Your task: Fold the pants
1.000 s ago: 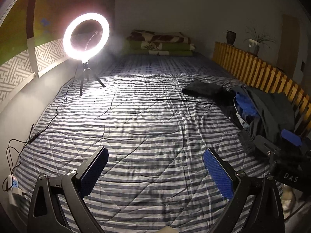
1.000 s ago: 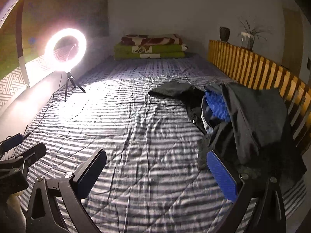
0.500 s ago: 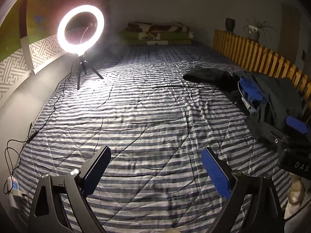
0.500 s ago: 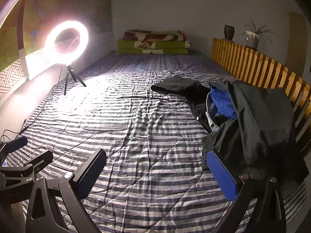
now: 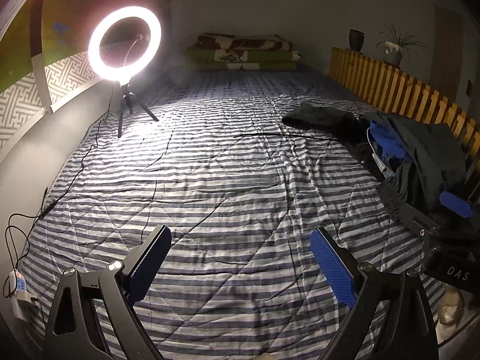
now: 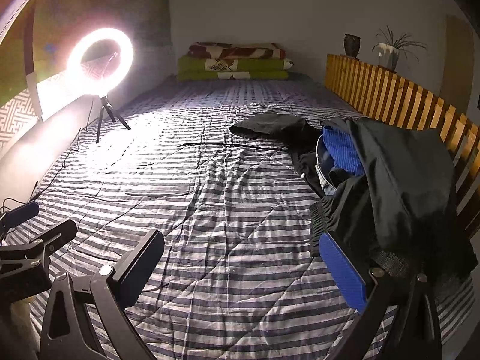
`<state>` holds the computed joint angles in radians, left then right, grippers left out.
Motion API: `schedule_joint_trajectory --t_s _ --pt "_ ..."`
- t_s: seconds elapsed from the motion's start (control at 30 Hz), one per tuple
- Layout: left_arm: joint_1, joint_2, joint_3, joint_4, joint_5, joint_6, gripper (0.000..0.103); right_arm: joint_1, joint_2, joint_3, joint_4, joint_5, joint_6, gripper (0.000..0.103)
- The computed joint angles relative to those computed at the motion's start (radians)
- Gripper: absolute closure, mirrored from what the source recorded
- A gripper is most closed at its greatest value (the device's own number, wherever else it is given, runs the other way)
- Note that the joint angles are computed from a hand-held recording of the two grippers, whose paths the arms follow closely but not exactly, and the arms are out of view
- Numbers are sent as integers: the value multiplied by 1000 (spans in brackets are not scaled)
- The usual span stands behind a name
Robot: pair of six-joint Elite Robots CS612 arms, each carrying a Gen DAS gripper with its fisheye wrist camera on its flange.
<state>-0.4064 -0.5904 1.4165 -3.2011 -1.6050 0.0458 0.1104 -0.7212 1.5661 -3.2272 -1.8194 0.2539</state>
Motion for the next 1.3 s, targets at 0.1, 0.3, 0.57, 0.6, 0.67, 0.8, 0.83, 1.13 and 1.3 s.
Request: schedule_joint_trajectory --t_s 0.1,0.3,0.57,0.6,0.67,0.8,0.83,1.13,1.3 --pt "-1 0 -2 8 -1 2 7 -1 -1 2 -5 -3 1 1" --pt "-1 -1 -4 12 -12 6 7 -4 -1 4 -2 6 8 1" --pt "-5 6 -26 49 -4 5 7 -11 0 3 -6 30 9 1" --pt "-4 7 -29 52 -6 3 7 -12 1 4 -10 30 10 1" --pt "-6 8 -35 61 2 7 7 -13 1 4 -12 20 13 1" --pt "-9 12 -48 57 8 14 7 -20 -1 7 -9 26 28 1" --pt "-9 13 -49 55 8 12 7 -21 -1 7 -9 26 30 1" --pt "-10 41 -90 83 -9 7 7 -31 21 -13 -52 -4 -16 2" --pt "-11 66 -131 109 -13 11 7 -69 36 -70 27 61 -45 14"
